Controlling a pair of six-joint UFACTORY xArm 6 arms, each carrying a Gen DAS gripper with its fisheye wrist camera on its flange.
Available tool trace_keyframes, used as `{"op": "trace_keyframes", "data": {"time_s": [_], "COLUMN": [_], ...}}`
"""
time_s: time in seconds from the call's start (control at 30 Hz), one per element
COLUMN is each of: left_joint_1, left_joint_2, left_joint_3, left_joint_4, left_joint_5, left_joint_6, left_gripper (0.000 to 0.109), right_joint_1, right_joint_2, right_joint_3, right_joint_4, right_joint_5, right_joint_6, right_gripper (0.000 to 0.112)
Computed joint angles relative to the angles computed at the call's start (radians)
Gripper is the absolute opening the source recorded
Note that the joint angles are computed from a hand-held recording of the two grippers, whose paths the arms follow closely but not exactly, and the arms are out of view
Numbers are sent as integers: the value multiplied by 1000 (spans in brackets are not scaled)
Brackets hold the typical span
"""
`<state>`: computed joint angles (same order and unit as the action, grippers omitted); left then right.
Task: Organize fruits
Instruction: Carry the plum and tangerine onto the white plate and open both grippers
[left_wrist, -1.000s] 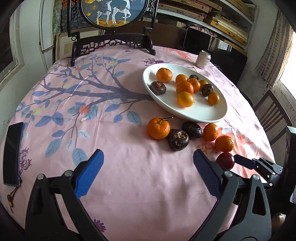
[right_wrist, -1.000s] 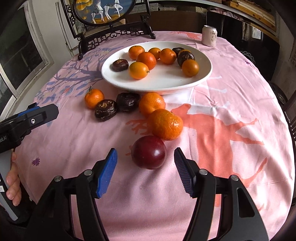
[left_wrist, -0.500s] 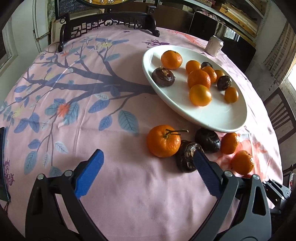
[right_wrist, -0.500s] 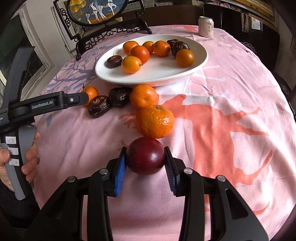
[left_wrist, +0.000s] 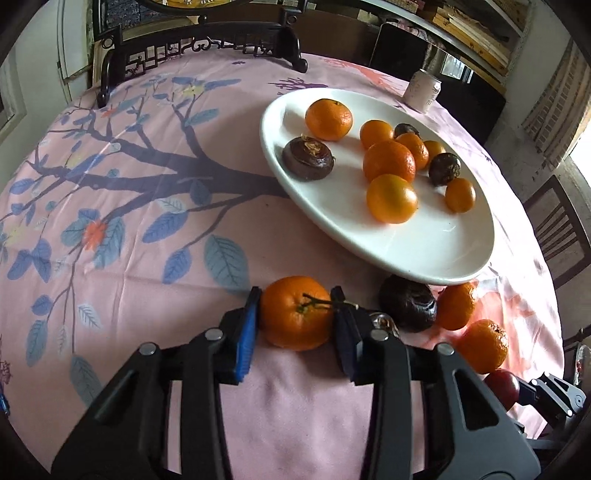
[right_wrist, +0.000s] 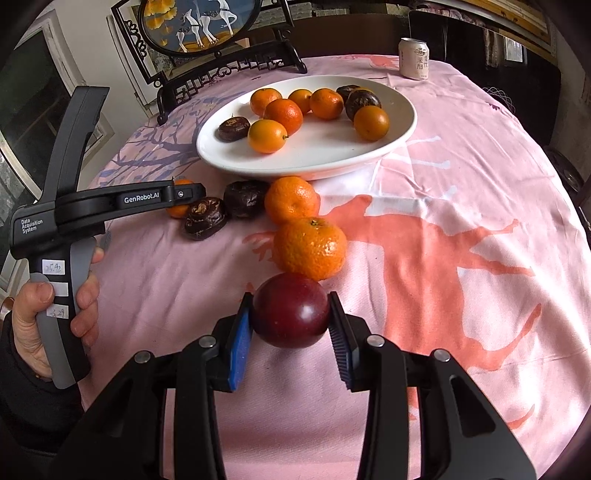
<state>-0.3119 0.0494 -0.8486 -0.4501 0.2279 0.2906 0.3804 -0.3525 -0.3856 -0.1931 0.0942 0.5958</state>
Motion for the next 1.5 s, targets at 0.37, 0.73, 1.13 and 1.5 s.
{"op": "trace_keyframes", "data": {"time_s": [0.37, 0.73, 1.13, 1.5], "left_joint_1": [5, -4, 8, -9], "left_joint_2": [-217, -322, 38, 353], "left_joint_3": [150, 178, -243, -634], "left_joint_4": [-216, -311, 46, 214], "left_joint_5": [20, 65, 101, 258], "left_joint_6": [191, 292, 4, -172], "left_gripper": [38, 38, 38, 38], "right_joint_1": [9, 13, -79, -133], "right_joint_2": [-30, -69, 150, 448], "right_joint_3": [-12, -22, -285, -594], "right_joint_4": [-131, -200, 40, 178], "right_joint_5": [28, 50, 45, 118], "right_joint_6": [115, 162, -196, -401], "right_gripper": [40, 40, 40, 39]}}
